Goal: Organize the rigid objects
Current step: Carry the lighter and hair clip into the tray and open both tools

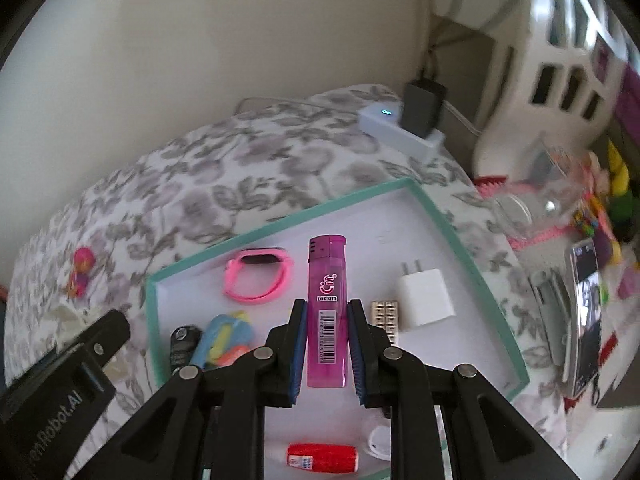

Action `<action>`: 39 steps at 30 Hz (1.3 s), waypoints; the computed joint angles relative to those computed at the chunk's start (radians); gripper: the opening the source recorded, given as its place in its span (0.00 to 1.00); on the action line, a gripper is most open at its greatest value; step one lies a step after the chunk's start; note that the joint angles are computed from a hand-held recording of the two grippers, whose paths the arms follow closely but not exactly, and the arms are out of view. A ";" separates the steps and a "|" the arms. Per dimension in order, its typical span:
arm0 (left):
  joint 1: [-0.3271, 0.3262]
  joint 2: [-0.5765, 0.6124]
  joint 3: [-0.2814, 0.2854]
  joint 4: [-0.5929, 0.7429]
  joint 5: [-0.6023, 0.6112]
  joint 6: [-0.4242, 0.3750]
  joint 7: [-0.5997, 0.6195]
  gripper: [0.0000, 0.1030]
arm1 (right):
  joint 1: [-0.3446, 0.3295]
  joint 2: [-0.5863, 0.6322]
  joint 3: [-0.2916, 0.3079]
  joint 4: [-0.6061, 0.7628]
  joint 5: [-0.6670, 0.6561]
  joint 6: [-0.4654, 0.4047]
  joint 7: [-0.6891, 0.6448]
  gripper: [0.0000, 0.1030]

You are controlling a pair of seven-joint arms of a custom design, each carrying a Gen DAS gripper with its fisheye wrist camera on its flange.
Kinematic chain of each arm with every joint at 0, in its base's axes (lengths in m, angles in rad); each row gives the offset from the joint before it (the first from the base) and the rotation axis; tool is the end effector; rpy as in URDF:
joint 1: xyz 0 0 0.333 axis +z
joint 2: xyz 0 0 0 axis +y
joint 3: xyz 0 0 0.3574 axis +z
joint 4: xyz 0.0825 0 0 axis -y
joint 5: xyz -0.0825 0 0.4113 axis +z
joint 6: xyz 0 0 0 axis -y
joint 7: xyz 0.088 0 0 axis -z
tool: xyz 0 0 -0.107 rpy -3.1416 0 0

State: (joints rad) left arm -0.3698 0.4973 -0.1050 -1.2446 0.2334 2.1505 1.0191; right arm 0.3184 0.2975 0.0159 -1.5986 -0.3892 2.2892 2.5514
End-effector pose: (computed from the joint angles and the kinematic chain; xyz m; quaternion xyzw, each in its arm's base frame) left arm 0.7122 -0.3315 0.5579 -0.6941 0.6854 -0.1727 0.1368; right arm 0.6858 0.2276 0.5337 -0.5149 0.8190 -0.1886 0.1691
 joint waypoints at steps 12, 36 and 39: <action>0.020 0.050 -0.040 0.025 -0.130 -0.012 0.075 0.52 | -0.017 0.012 -0.005 0.003 0.011 -0.100 0.002 0.21; 0.041 0.069 -0.051 0.034 -0.252 -0.026 0.137 0.59 | -0.026 0.056 -0.001 0.035 0.089 -0.171 -0.067 0.23; 0.040 0.061 -0.046 0.027 -0.242 -0.017 0.132 0.59 | -0.018 0.053 -0.004 0.039 0.068 -0.177 -0.057 0.30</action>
State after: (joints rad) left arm -0.3297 0.5586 -0.1509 -1.2177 -0.0091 2.1337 1.1506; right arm 0.3000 0.3500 0.0117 -1.5592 -0.3207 2.1127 2.4940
